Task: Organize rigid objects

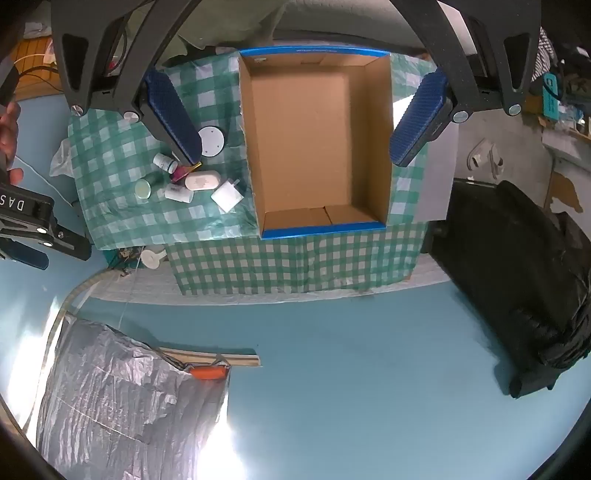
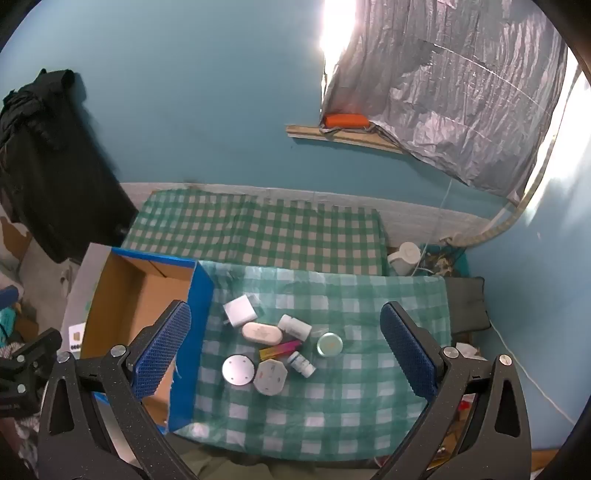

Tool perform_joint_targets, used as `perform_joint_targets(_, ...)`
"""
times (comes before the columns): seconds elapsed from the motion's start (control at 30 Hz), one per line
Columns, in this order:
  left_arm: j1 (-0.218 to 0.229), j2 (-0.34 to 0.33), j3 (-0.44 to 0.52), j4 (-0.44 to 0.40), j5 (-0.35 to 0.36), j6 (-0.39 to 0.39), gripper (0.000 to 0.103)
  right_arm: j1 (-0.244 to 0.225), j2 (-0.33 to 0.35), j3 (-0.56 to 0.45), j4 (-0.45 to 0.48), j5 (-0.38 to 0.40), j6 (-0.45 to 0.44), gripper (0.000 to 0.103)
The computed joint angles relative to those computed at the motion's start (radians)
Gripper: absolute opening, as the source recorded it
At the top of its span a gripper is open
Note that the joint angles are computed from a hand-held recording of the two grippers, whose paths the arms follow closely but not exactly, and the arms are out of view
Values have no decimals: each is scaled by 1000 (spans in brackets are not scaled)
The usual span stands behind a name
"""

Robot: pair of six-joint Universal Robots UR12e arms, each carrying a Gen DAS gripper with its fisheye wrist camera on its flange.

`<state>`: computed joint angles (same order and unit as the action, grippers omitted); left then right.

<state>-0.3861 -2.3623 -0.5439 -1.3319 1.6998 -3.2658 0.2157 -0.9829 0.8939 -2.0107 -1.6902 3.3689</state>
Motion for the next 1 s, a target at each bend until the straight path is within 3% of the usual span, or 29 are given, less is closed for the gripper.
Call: perform_joint_targets(1.0,3,-2,2,16,-18,7,102,-6,12,-15,22,20,-5,101)
